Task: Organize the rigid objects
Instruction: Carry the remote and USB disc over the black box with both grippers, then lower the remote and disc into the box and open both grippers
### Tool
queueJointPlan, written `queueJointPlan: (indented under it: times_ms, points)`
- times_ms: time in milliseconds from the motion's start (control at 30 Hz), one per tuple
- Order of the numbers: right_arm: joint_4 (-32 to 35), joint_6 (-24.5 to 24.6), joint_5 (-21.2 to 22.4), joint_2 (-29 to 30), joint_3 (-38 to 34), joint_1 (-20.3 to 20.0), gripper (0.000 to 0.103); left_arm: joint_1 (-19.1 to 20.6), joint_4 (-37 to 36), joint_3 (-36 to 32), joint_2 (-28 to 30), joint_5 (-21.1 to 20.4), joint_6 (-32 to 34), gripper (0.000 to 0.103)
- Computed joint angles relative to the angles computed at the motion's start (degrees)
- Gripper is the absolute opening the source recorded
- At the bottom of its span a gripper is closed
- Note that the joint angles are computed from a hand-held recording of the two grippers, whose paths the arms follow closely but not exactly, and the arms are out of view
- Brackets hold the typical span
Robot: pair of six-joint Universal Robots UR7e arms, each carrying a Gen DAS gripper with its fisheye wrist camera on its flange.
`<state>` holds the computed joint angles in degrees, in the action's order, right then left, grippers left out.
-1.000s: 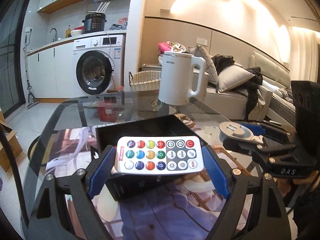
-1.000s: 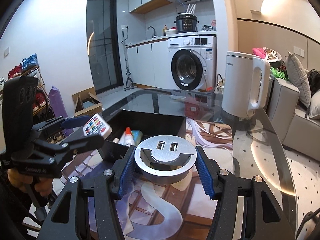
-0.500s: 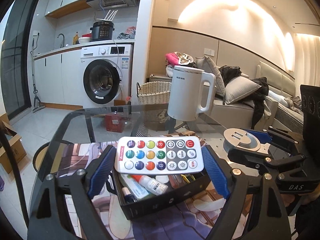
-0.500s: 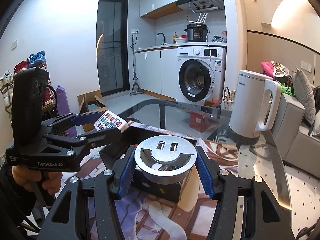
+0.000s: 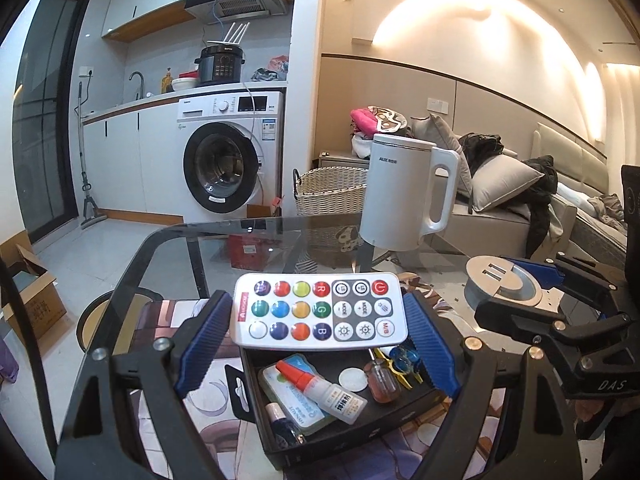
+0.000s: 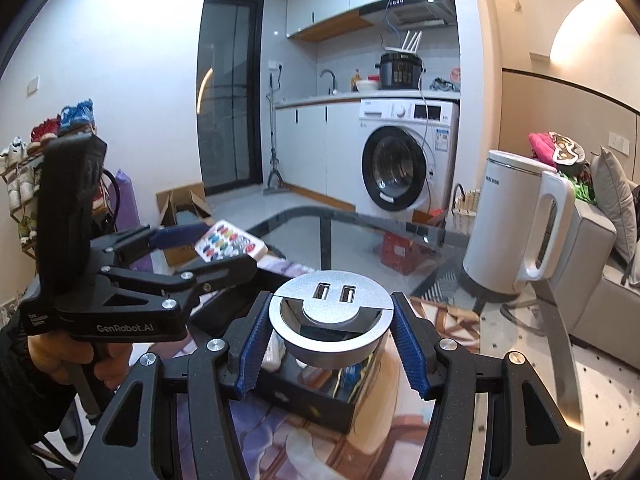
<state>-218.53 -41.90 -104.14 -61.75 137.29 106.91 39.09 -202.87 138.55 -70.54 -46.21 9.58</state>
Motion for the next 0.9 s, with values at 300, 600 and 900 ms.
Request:
queueJointPlan:
  times_ms: [300,600,900]
  points:
    - [-0.58,0.58,3.95,3.53,-3.32,-3.10,0.059,3.30,-5.85,-1.78,4.47,-0.34,2.53,0.086]
    - [0.12,0.93,3.55,7.29,-6.57,-4.90,0.059,4.36,-7.76,-2.33,7.24,0.61,3.76,0.086]
    - [0.11,1.06,3.60,8.84,-7.43,-6.56,0.059,5.47,-8.72,-2.93,9.36,0.27,4.77,0.086]
